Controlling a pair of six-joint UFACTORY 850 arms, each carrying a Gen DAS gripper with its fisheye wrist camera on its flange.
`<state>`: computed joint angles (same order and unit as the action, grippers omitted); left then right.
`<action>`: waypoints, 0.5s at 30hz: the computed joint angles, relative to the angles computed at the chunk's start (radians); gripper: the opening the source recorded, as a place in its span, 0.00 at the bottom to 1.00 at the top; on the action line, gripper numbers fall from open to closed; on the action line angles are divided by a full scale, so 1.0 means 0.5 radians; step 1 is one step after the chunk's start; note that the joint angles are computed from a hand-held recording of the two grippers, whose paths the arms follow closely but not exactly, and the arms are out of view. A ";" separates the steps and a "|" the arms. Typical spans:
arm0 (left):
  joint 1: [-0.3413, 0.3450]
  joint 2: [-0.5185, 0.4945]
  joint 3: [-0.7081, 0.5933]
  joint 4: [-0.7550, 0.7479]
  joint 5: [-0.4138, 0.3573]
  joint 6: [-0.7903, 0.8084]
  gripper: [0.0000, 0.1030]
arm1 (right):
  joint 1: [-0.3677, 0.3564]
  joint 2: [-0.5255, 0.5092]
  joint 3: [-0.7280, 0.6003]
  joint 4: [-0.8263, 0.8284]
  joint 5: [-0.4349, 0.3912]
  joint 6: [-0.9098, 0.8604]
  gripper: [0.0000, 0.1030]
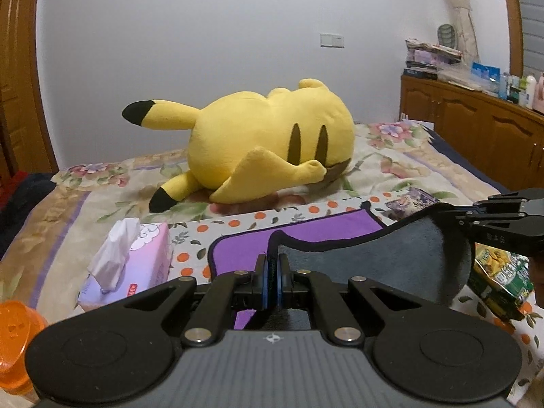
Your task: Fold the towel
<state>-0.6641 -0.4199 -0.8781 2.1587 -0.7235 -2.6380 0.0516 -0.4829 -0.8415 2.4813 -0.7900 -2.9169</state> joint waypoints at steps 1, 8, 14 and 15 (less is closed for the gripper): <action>0.010 -0.002 -0.005 0.006 0.001 -0.007 0.05 | 0.004 -0.002 -0.006 0.007 0.001 -0.006 0.04; 0.056 -0.043 -0.065 0.011 -0.049 0.015 0.05 | 0.034 -0.041 -0.093 0.058 0.033 -0.037 0.04; 0.086 -0.085 -0.132 0.002 -0.085 0.064 0.05 | 0.052 -0.075 -0.175 0.102 0.052 -0.048 0.04; 0.094 -0.092 -0.145 0.002 -0.087 0.064 0.05 | 0.054 -0.083 -0.192 0.112 0.053 -0.048 0.04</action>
<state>-0.6172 -0.4661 -0.9504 2.1595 -0.7670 -2.6060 0.0788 -0.5241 -0.9373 2.5375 -0.7634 -2.9410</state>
